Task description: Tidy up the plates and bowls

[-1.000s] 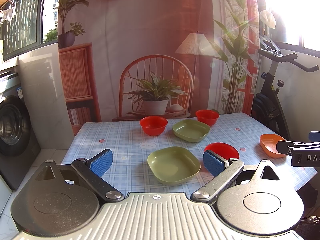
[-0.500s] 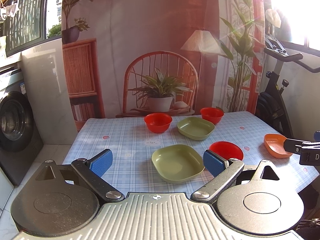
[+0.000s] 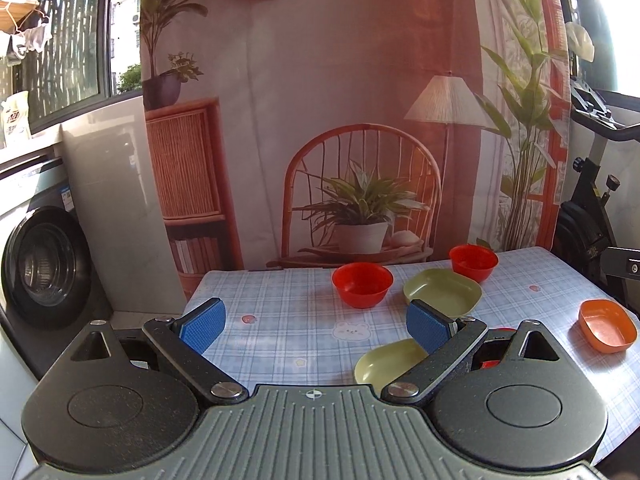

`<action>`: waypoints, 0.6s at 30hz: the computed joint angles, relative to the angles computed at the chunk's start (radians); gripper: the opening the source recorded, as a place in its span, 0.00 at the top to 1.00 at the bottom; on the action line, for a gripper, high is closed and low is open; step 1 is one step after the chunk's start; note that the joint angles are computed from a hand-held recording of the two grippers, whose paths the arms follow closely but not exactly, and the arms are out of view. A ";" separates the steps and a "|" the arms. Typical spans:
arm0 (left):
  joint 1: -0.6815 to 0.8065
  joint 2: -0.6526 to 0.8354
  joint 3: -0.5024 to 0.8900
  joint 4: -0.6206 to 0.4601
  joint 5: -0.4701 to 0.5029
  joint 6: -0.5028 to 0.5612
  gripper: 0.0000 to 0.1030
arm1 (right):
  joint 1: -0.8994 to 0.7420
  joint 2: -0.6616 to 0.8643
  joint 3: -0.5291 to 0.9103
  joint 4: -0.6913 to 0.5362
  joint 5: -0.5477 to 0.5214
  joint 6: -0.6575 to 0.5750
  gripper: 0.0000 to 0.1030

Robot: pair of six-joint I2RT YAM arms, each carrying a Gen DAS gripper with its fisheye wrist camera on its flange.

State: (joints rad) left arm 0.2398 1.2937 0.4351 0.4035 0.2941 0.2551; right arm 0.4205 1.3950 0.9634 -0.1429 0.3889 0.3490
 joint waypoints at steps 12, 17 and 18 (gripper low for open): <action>-0.054 0.312 0.272 0.042 -0.061 -0.026 0.05 | -0.099 0.380 0.240 0.106 -0.169 -0.091 0.07; -0.053 0.419 0.376 0.032 -0.062 -0.037 0.05 | -0.099 0.508 0.333 0.138 -0.170 -0.164 0.18; -0.055 0.442 0.394 0.033 -0.066 -0.035 0.05 | -0.099 0.531 0.347 0.147 -0.174 -0.175 0.19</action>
State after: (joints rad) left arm 0.1850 1.7358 0.8289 0.4366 0.2285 0.2205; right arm 0.3220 1.9260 1.3100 0.0040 0.2151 0.1743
